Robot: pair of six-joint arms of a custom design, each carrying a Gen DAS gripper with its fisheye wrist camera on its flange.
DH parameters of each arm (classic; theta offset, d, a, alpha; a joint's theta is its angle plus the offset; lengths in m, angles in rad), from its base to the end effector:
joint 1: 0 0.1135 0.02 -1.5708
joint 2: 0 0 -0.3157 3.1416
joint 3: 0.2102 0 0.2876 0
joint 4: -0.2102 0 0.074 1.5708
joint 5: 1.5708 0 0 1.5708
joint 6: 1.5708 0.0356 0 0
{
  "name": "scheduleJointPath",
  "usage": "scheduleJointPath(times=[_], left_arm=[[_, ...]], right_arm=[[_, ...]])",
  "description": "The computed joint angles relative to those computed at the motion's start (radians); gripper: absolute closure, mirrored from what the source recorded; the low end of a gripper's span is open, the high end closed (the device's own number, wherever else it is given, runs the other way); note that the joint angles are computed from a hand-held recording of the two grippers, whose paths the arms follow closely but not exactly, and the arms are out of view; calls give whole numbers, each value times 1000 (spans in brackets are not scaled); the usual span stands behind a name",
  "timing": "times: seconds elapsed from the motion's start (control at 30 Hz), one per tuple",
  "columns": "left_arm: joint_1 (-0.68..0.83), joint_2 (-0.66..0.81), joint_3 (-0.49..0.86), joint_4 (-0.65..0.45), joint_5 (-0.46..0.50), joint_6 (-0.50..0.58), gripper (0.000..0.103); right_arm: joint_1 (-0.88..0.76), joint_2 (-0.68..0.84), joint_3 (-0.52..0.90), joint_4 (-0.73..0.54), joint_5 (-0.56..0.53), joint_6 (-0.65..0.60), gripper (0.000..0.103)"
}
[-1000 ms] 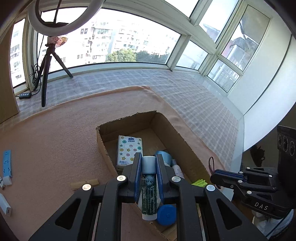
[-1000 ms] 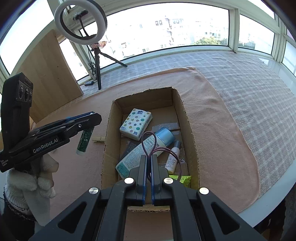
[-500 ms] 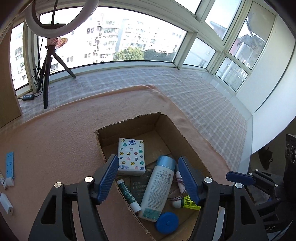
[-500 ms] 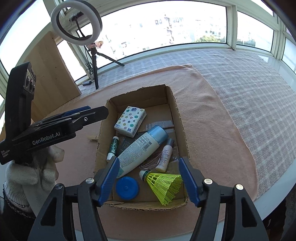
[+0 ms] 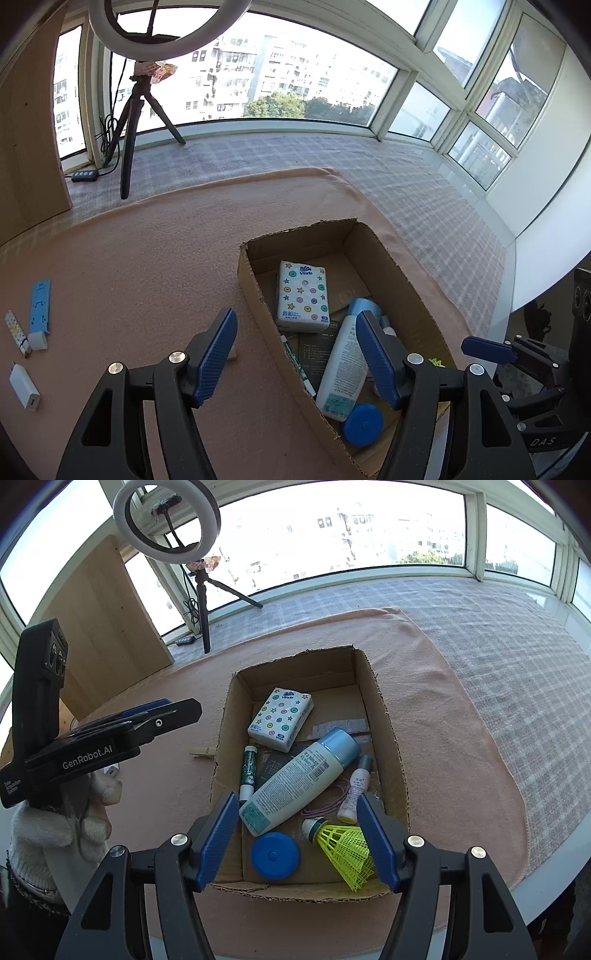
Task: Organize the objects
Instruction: 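Move the left gripper down to the white charger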
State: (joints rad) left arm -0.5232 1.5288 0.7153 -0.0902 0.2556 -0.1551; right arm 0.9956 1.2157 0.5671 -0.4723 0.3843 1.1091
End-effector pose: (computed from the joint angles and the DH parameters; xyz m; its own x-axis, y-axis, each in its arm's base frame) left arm 0.2646 -0.1630 0.1806 -0.7680 0.2704 -0.5806 0.5064 0.8114 -0.2918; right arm 0.1293 0.1750 0.1911 -0.8352 0.2374 -0.4960 0.1316 0.9621 0.2390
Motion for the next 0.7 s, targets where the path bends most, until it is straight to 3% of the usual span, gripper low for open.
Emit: scheduleJointPath(times=[0.37, 0.7], left_arm=[[229, -45, -70, -40, 48, 105, 33], [499, 5, -104, -61, 100, 260, 33]], right_arm=[[11, 120, 50, 112, -42, -22, 40], [31, 280, 155, 216, -95, -68, 40]])
